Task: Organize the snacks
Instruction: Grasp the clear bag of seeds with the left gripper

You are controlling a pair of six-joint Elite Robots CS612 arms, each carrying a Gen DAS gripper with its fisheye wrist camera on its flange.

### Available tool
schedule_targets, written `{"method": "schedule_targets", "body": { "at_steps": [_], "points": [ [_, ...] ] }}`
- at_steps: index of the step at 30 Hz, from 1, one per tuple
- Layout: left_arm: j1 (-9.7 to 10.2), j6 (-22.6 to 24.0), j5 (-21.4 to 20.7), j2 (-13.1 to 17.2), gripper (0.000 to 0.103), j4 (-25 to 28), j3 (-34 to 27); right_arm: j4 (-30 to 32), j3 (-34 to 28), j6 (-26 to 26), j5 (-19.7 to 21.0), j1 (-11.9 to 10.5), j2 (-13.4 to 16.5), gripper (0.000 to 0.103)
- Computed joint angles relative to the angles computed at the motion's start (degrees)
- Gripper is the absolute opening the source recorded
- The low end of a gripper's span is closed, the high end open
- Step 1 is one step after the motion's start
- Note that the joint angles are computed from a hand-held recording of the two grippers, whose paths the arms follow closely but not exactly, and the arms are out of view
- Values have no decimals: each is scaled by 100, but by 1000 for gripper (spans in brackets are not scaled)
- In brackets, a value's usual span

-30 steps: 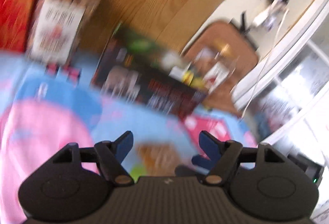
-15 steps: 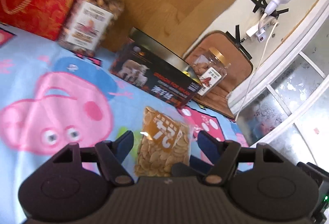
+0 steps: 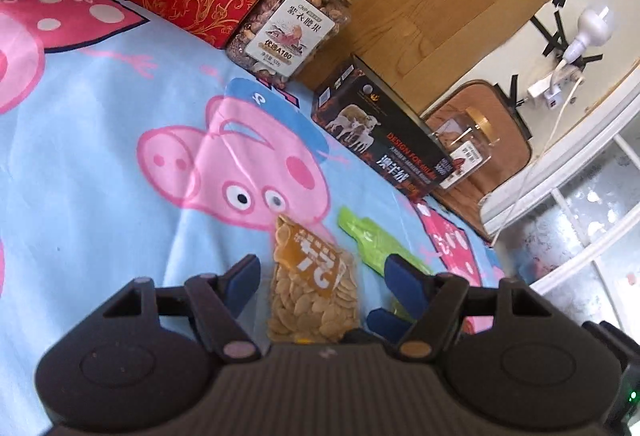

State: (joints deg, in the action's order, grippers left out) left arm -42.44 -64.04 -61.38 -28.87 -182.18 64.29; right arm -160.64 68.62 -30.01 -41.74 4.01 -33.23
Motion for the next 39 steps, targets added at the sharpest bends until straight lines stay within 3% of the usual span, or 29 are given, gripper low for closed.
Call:
{"method": "schedule_targets", "body": {
  "at_steps": [2,7,9,11,13,14,16,18,19,20,22,24,25,26,28,29,31,33,34,37,38,39],
  "points": [
    [6,46,-29,-10,73,-98,43,154,37,-224,22,-12,-36,51],
    [22,307,-342,41,74,-223,11,-125,159,-564,-16,13,-46,54],
    [-33,567,-152,76,73,-183,-38,-381,205,-614,-118,46,-36,54],
    [-55,605,-109,87,71,-191,-53,-627,224,-526,-150,64,-6,49],
    [-9,653,-478,145,46,-693,-63,-798,200,-338,-167,67,31,41],
    [70,554,-1019,222,33,-1076,-121,-760,163,-279,-95,60,48,29],
    [116,476,-1380,307,33,-1123,-310,-530,98,-211,142,37,58,25],
    [42,971,-956,254,33,-394,-480,-872,177,-228,34,64,49,22],
    [24,1118,-844,244,33,-242,-531,-989,208,-320,-18,73,49,11],
    [14,1194,-792,234,35,-265,-531,-940,217,-434,-48,76,42,3],
    [-12,1187,-550,153,51,-299,-419,-831,188,-438,-40,58,53,3],
    [-77,1059,42,5,73,-186,-196,-574,110,-432,56,27,63,7],
    [-103,990,270,-70,77,-123,-72,-431,72,-398,91,14,61,10],
    [-113,840,406,-154,85,-23,69,-156,-1,-388,187,-7,65,20],
    [-85,512,402,-264,88,63,279,640,-250,-294,461,-59,107,32],
    [-56,340,311,-291,88,43,367,1170,-445,-265,540,-73,148,32],
    [6,9,13,-284,82,12,450,2188,-806,-283,754,-94,236,32],
    [12,33,30,-208,57,-243,486,3047,-1137,-413,906,-90,332,29],
    [6,70,96,-195,50,-251,490,3253,-1198,-478,956,-84,345,29],
    [65,-419,84,-190,15,-397,615,3501,-1229,-589,1153,-46,359,29],
    [90,-655,43,-189,7,-488,682,3406,-1172,-564,1202,-38,341,30],
    [123,-782,-91,-147,7,-818,741,3198,-1086,-500,1159,-21,307,30]
  ]
}}
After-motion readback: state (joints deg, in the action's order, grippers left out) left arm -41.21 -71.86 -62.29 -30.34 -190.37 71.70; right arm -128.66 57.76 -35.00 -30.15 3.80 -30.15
